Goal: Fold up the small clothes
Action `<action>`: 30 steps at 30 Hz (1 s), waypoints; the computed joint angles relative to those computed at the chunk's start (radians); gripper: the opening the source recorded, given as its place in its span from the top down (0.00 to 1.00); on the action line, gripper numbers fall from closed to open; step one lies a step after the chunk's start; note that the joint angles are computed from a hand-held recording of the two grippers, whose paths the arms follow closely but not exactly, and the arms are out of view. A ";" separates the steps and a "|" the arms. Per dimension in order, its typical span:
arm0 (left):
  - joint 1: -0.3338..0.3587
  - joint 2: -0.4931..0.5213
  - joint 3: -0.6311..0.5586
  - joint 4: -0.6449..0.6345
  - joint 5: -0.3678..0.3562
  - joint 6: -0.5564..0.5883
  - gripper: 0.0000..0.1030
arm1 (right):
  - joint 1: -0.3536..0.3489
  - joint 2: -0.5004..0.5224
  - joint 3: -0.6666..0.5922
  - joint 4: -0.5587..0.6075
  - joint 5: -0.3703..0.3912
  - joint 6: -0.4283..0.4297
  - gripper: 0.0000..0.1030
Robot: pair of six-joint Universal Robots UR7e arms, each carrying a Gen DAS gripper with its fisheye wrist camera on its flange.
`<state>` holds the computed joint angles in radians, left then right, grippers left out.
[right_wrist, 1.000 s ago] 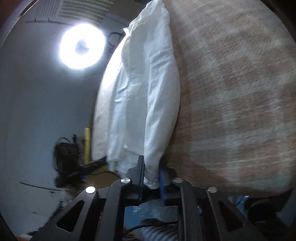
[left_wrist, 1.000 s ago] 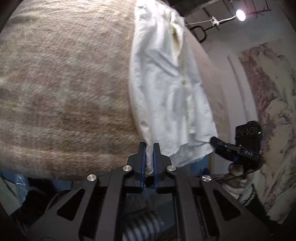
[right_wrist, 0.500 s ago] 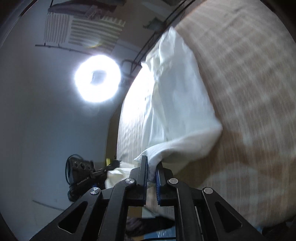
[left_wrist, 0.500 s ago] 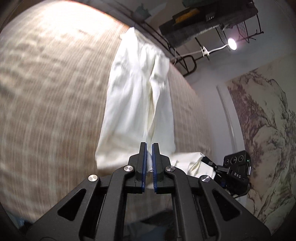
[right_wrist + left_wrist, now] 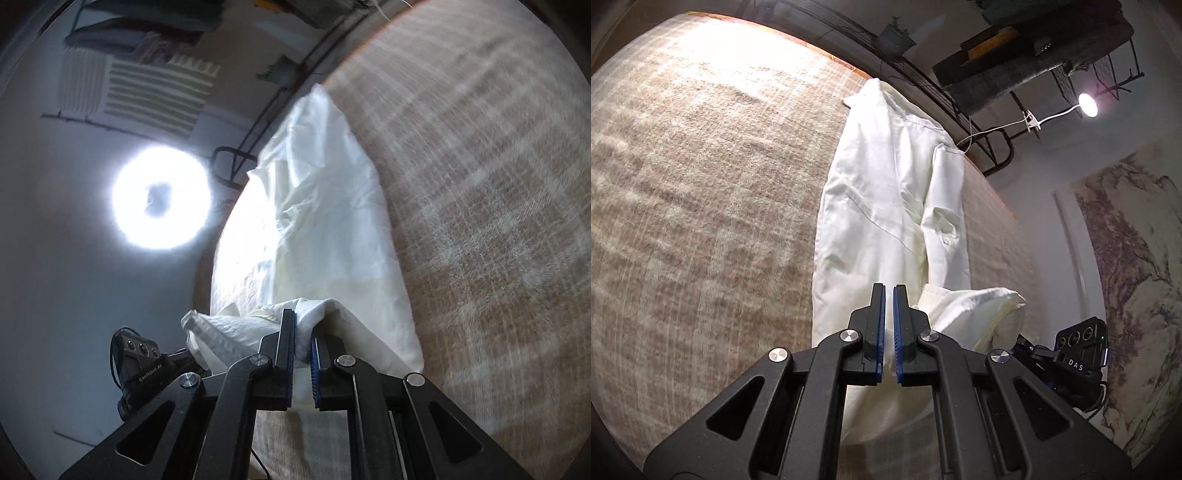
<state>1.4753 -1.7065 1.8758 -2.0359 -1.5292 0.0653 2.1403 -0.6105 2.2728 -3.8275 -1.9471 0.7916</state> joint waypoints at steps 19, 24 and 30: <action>0.022 -0.017 0.019 0.021 0.100 0.053 0.58 | -0.015 -0.096 -0.007 0.254 -0.119 -0.089 0.61; 0.002 -0.019 0.047 0.011 0.097 0.101 1.00 | -0.051 -0.079 0.018 0.236 -0.047 -0.105 0.79; -0.083 -0.061 0.181 -0.201 0.292 0.298 1.00 | -0.007 -0.076 -0.038 0.340 -0.146 -0.180 0.96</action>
<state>1.3923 -1.7680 2.0571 -2.2368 -1.2375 0.3629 2.1333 -0.6869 2.2349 -3.4878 -2.0929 0.6111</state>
